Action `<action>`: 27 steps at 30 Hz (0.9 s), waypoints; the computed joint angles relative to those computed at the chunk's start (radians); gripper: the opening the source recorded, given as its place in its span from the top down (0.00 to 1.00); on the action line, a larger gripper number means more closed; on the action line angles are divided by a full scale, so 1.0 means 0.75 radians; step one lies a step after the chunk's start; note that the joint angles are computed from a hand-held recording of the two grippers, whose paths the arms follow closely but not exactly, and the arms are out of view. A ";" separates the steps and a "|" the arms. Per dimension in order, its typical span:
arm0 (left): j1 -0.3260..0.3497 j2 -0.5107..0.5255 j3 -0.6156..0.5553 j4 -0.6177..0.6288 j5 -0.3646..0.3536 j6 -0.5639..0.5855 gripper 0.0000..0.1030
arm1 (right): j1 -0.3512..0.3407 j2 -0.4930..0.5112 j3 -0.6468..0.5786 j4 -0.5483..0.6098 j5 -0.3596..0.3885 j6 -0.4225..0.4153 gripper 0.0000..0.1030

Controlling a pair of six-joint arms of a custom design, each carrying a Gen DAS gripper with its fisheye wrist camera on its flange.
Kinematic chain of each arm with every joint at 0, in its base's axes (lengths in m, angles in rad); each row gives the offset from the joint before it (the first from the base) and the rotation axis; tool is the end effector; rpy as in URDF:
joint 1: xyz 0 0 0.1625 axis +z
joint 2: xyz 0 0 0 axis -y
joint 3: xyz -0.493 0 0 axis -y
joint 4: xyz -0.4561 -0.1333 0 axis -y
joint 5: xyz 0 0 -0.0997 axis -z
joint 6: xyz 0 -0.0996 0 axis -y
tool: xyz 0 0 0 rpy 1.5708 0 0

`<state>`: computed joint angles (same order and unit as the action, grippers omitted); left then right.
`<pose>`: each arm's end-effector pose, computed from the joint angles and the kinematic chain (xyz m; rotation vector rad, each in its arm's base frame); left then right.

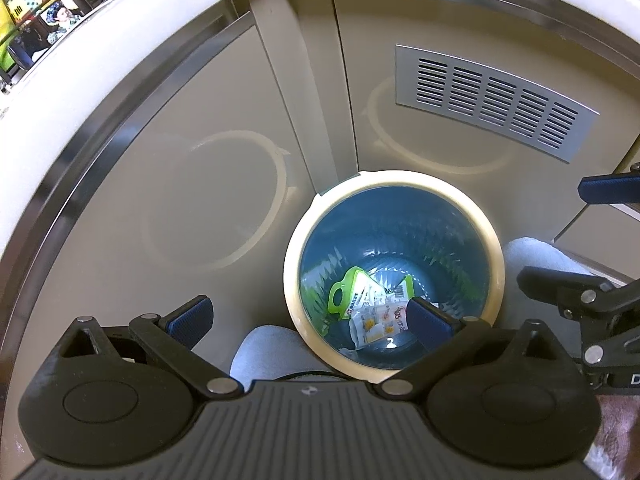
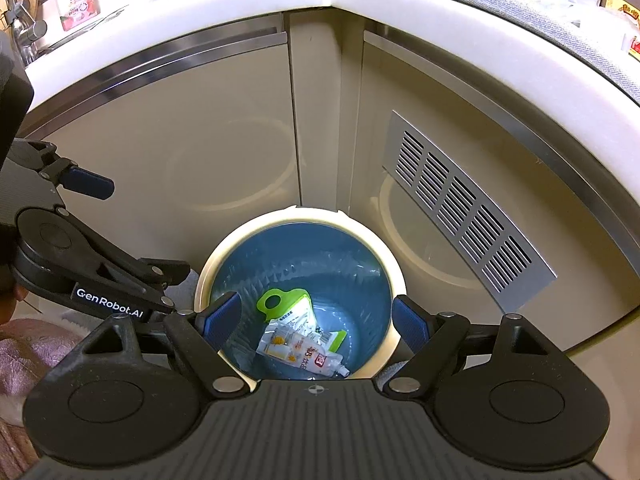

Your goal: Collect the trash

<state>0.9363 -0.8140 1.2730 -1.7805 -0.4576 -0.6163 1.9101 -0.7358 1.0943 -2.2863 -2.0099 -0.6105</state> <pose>-0.3145 -0.8030 0.2516 0.1784 2.0477 -0.5383 0.3911 -0.8349 0.2837 1.1103 -2.3914 0.3915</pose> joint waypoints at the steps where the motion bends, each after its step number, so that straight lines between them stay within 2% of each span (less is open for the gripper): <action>1: 0.000 0.000 0.001 0.000 0.002 -0.001 0.00 | 0.000 -0.001 0.000 0.001 0.000 -0.001 0.18; 19: -0.012 -0.008 0.013 -0.014 0.051 0.020 0.00 | -0.007 -0.009 0.014 -0.015 0.009 -0.008 0.18; 27: -0.018 -0.018 0.014 -0.071 0.057 0.043 0.00 | -0.010 -0.029 0.041 -0.061 0.021 -0.014 0.18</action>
<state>0.9228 -0.8278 1.2834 -1.8336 -0.4147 -0.5839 1.9027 -0.7574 1.1249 -2.3317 -1.9943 -0.6209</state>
